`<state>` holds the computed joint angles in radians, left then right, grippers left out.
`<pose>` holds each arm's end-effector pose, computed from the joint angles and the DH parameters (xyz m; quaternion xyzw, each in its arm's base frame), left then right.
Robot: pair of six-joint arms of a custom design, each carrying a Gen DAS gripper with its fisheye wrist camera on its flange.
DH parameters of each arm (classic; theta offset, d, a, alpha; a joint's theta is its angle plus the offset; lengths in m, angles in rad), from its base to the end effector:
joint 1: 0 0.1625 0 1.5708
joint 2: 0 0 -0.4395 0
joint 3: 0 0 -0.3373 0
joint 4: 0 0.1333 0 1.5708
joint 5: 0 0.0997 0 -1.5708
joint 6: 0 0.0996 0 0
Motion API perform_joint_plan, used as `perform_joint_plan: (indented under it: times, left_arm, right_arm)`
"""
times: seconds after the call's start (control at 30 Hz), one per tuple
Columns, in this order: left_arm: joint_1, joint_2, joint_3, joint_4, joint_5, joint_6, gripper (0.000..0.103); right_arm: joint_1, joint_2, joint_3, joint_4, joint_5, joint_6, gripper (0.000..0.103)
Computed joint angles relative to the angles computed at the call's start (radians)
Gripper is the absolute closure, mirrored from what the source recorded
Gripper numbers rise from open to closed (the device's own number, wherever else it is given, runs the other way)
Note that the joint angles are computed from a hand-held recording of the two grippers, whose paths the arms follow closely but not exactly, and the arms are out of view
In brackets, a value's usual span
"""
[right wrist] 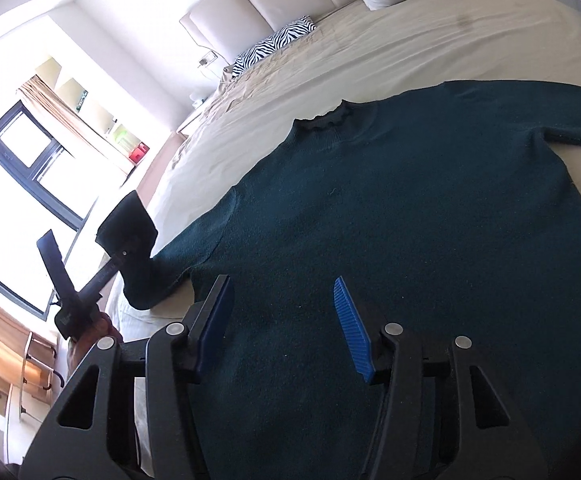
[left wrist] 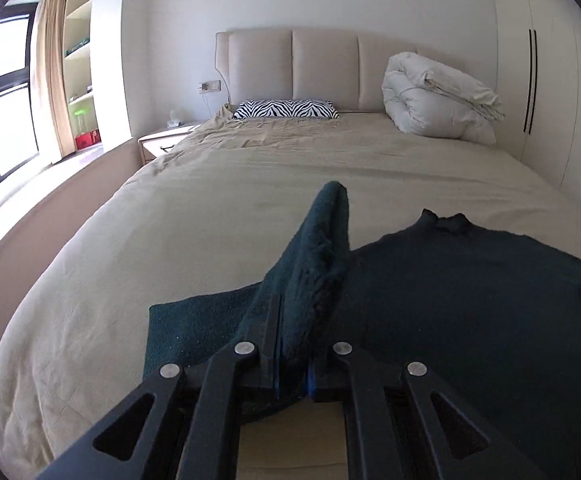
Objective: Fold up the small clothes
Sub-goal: 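Fold the held sleeve across the sweater body with the left gripper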
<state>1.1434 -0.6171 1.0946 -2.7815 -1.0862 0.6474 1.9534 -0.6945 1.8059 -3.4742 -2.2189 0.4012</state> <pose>-0.1644 -0.7944 0.2631 0.3900 0.8226 -0.3213 0.2608 0.2970 -0.5421 0.1566 -0.1309 -0.8734 0.4501 0.1318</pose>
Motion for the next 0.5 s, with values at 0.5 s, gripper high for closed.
perform_joint_plan:
  times: [0.5]
  left_arm:
    - [-0.045,-0.023,0.36,-0.462,0.106,0.402,0.094]
  right_arm:
    - [-0.259,0.168,-0.384,0.305,0.762,0.151,0.05]
